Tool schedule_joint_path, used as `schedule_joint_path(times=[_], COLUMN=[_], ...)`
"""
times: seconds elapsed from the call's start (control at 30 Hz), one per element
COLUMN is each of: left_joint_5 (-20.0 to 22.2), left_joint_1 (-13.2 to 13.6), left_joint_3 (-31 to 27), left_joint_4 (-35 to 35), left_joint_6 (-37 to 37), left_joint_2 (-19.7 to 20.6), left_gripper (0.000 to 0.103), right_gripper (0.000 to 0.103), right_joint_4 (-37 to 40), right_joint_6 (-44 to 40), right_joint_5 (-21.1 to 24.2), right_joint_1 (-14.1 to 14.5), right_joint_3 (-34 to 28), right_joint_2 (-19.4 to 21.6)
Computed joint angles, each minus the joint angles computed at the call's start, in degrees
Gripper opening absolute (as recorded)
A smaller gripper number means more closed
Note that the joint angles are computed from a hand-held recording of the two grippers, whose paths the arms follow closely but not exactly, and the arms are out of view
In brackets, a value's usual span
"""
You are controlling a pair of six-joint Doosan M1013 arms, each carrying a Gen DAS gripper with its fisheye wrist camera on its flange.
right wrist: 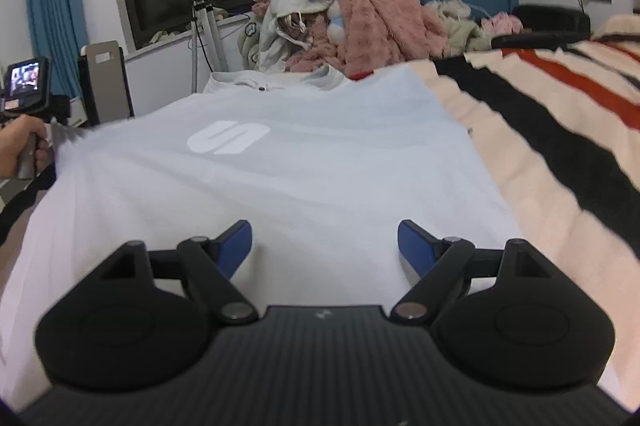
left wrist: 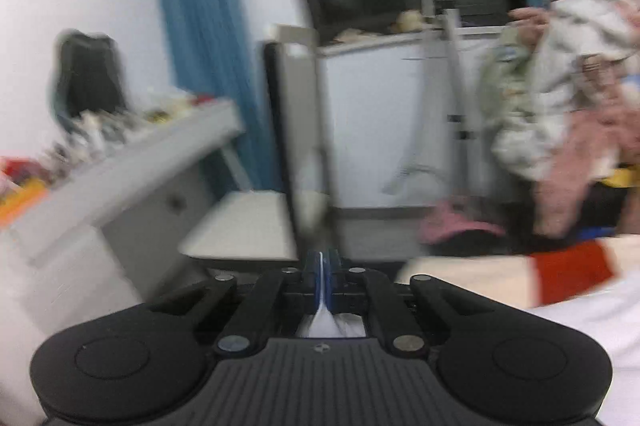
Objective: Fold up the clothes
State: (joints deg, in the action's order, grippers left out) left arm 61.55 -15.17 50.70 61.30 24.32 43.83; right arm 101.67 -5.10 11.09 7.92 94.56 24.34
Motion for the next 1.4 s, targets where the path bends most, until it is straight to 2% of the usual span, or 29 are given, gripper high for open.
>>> schedule_joint_path(times=[0.03, 0.07, 0.1, 0.23, 0.3, 0.4, 0.47, 0.63, 0.8, 0.97, 1.07, 1.17, 1.23, 1.4], left_joint_5=[-1.88, -3.79, -5.69, -13.99, -15.76, -17.7, -17.23, -15.75, -13.12, -11.75, -10.95, -10.24, -9.32, -9.81], left_joint_1=[-0.25, -0.69, -1.16, -3.6, -6.06, -10.46, -13.63, -21.09, -27.31, -32.15, -33.5, -34.22, -34.72, -34.01], left_joint_3=[1.68, 3.38, 5.0, 12.72, 17.14, 22.91, 25.42, 30.97, 34.91, 37.58, 38.74, 39.67, 39.82, 39.93], left_joint_4=[-0.43, -0.55, -0.61, -3.49, -1.78, -0.31, -0.34, 1.59, 3.34, 5.89, 6.17, 7.0, 7.81, 7.78], left_joint_6=[-0.41, -1.08, -1.76, -3.75, -5.89, -9.3, -11.43, -17.57, -22.51, -24.08, -24.43, -25.72, -26.37, -27.2], left_joint_2=[-0.93, -1.99, -3.02, -8.38, -11.36, -15.69, -17.86, -22.52, -26.03, -27.52, -27.93, -28.26, -28.28, -28.52], left_gripper=[0.027, 0.044, 0.054, 0.071, 0.08, 0.081, 0.082, 0.085, 0.085, 0.086, 0.086, 0.086, 0.086, 0.086], right_gripper=[0.082, 0.082, 0.082, 0.082, 0.082, 0.082, 0.082, 0.081, 0.081, 0.081, 0.076, 0.076, 0.07, 0.064], right_joint_4=[1.14, 2.16, 4.0, 11.18, 10.73, 10.74, 12.95, 12.36, 17.37, 18.21, 22.05, 22.4, 22.26, 20.61], right_joint_6=[-1.05, -1.9, -3.75, -12.38, -12.28, -13.01, -16.07, -14.78, -20.31, -18.69, -22.08, -21.61, -21.75, -19.9], right_joint_5=[0.22, 0.5, 0.9, 2.2, 3.18, 4.72, 5.22, 6.89, 8.42, 8.52, 7.33, 7.23, 7.22, 6.66], right_joint_1=[-0.11, -0.24, -0.4, -0.73, -0.99, -1.3, -1.39, -2.09, -2.78, -3.48, -3.39, -3.52, -3.51, -3.38], right_joint_3=[0.14, 0.29, 0.49, 1.38, 1.73, 2.5, 3.33, 5.56, 8.65, 9.8, 10.37, 10.53, 10.54, 10.02], right_joint_2=[-0.17, -0.35, -0.51, -1.33, -1.76, -2.62, -3.48, -6.38, -10.14, -12.41, -13.05, -12.96, -12.75, -12.14])
